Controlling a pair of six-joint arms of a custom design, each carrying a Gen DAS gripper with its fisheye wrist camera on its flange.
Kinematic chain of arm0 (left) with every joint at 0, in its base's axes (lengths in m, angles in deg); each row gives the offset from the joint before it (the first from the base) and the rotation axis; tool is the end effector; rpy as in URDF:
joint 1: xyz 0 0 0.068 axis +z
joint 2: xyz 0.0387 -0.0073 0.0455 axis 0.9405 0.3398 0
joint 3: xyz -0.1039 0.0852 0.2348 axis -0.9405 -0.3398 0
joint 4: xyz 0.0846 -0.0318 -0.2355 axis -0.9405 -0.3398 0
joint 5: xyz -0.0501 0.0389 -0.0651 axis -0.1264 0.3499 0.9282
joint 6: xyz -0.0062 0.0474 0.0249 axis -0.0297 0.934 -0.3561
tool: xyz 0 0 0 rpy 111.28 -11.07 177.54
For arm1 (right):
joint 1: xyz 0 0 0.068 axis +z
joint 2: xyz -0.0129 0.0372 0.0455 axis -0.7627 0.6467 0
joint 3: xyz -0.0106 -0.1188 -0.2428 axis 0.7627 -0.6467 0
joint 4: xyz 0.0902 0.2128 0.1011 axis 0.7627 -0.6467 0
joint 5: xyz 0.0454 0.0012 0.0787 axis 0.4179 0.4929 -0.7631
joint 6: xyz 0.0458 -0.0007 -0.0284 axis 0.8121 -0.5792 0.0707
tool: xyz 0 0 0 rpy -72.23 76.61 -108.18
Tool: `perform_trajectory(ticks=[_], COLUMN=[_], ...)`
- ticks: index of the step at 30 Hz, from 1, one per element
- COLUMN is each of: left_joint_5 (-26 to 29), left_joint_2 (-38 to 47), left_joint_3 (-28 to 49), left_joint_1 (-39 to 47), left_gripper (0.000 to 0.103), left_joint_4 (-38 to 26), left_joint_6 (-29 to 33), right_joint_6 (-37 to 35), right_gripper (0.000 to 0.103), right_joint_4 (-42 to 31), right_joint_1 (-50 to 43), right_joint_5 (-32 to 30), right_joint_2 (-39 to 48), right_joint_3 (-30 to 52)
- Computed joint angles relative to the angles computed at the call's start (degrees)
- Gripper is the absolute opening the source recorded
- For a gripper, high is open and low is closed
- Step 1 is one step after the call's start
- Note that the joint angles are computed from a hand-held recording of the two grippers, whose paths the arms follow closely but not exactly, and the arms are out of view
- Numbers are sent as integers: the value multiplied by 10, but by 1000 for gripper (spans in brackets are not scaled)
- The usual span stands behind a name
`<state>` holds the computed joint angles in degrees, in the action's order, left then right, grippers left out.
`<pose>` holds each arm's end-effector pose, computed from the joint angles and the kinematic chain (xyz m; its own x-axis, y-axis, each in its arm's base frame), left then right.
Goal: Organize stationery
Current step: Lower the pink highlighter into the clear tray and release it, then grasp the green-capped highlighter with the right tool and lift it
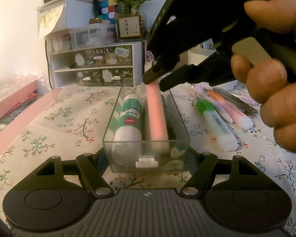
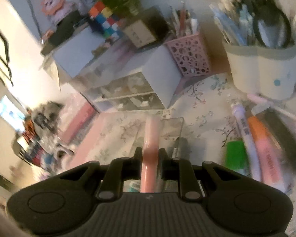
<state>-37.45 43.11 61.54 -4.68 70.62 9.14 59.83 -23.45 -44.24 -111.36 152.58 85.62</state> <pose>0.0960 -0.2435 0.0704 -0.5455 0.0349 -0.8374 0.0093 0.9993 0.0356 0.2391 0.0395 0.1294 -0.8047 0.0310 -0.5928 -0.2847 0.8561 0.4313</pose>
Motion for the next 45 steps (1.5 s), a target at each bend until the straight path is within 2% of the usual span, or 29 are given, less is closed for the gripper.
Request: perform_trajectory(ticks=[3,6,13,18,22,28,31,35,45], left_joint_5=[0,0,0,0,0,0,0,0,0], left_joint_2=[0,0,1,1,1,0,0,0,1], left_joint_3=[1,1,1,2,1,1,1,0,1], left_joint_1=[0,0,0,0,0,0,0,0,1], left_gripper=[73,73,73,73,73,73,73,73,73], left_joint_4=[0,0,0,-1,0,0,0,1,1], left_joint_6=[1,2,1,1,1,1,1,2,3], right_joint_6=[-22,-30,-42,-51,-51,-107,-132,-157,-184], right_gripper=[9,9,9,6,6,9,10,10,10], right_joint_4=[-14,-12,-26,-29,-22,-64,-81,-96,-94], right_joint_1=[4,19,-3,2,-68,-184,-211,-210,-142], right_joint_5=[1,41,8,23,-11,-23,-34,-23,38], right_joint_2=[4,-2,-15,-19,-53,-75,-81,-77,-82], right_joint_3=[7,2,0,-3,-14,-6,-15,-33,-59])
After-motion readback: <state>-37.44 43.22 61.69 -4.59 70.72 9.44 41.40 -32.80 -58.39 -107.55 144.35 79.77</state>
